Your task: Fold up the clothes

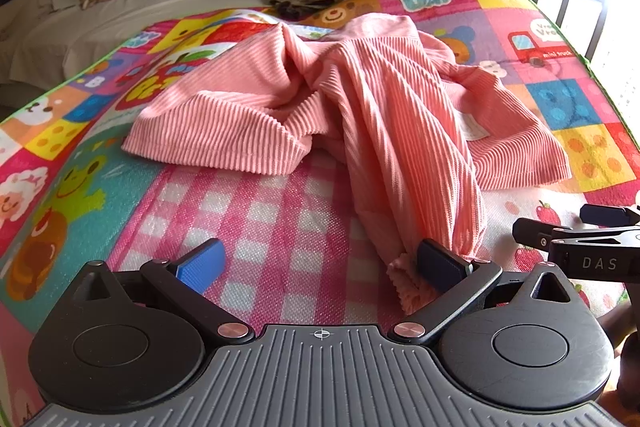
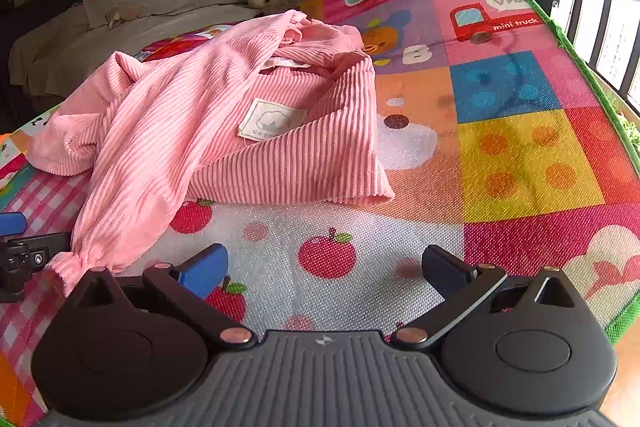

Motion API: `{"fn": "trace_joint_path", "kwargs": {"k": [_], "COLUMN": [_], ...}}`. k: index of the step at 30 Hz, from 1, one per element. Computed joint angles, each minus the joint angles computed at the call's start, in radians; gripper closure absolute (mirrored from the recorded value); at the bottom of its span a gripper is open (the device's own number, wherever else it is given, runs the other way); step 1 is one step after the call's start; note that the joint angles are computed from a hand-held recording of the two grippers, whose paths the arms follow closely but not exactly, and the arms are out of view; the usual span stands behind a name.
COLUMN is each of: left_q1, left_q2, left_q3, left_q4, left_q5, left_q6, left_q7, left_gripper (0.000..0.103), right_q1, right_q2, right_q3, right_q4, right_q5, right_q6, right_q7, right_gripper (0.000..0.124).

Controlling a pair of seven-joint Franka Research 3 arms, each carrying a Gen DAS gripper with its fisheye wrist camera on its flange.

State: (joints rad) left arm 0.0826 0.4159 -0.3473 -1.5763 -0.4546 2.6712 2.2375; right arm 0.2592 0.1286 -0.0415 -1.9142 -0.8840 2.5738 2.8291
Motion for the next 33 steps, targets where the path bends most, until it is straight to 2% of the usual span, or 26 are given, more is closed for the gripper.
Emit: {"fn": "trace_joint_path", "kwargs": {"k": [17,33], "left_q1": [0.008,0.016], "left_q2": [0.001,-0.001], "left_q3": [-0.007,-0.022], "left_q4": [0.004,-0.02], "left_q5": [-0.026,-0.059], "left_q6": [-0.015,0.032], "left_q7": [0.027,0.077], "left_gripper": [0.0,0.0], "right_q1": [0.002,0.004], "right_q2": [-0.003,-0.003], "right_q3": [0.001,0.002], "right_q4": [-0.003,-0.005], "right_q5": [-0.012,-0.031], "right_q6": [-0.003,-0.007], "right_q7": [0.01,0.035], "right_gripper": [0.021,0.021]}}
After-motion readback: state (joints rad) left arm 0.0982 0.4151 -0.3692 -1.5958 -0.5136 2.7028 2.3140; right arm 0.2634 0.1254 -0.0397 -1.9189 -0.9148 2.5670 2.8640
